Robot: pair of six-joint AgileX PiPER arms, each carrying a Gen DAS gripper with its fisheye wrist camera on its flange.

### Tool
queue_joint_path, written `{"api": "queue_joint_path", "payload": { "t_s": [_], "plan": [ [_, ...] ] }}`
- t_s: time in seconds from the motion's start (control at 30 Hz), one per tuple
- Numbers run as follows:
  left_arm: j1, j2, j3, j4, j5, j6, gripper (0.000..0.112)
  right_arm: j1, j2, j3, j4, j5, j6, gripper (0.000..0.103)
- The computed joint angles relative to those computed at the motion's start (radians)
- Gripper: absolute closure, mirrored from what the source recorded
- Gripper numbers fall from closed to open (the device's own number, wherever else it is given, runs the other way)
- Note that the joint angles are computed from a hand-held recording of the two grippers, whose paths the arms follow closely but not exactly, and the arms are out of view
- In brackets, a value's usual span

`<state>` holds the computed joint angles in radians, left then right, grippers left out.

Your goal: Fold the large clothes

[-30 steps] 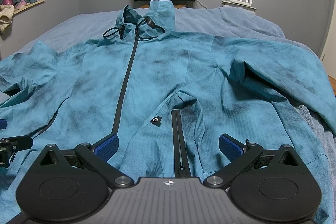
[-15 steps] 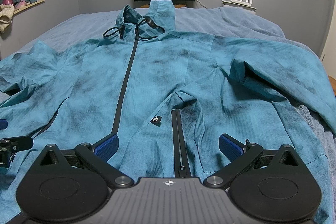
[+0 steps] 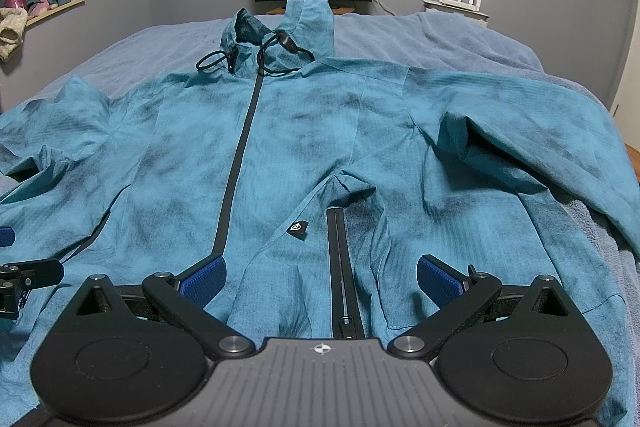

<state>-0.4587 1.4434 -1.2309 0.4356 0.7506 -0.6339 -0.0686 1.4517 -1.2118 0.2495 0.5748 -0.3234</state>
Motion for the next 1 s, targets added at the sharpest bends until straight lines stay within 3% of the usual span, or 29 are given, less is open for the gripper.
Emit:
{"api": "queue_joint_path", "payload": {
  "t_s": [1.0],
  "plan": [
    [0.006, 0.003, -0.004, -0.012, 0.001, 0.013, 0.009, 0.004, 0.003, -0.002, -0.014, 0.000, 0.011, 0.000]
  ]
}}
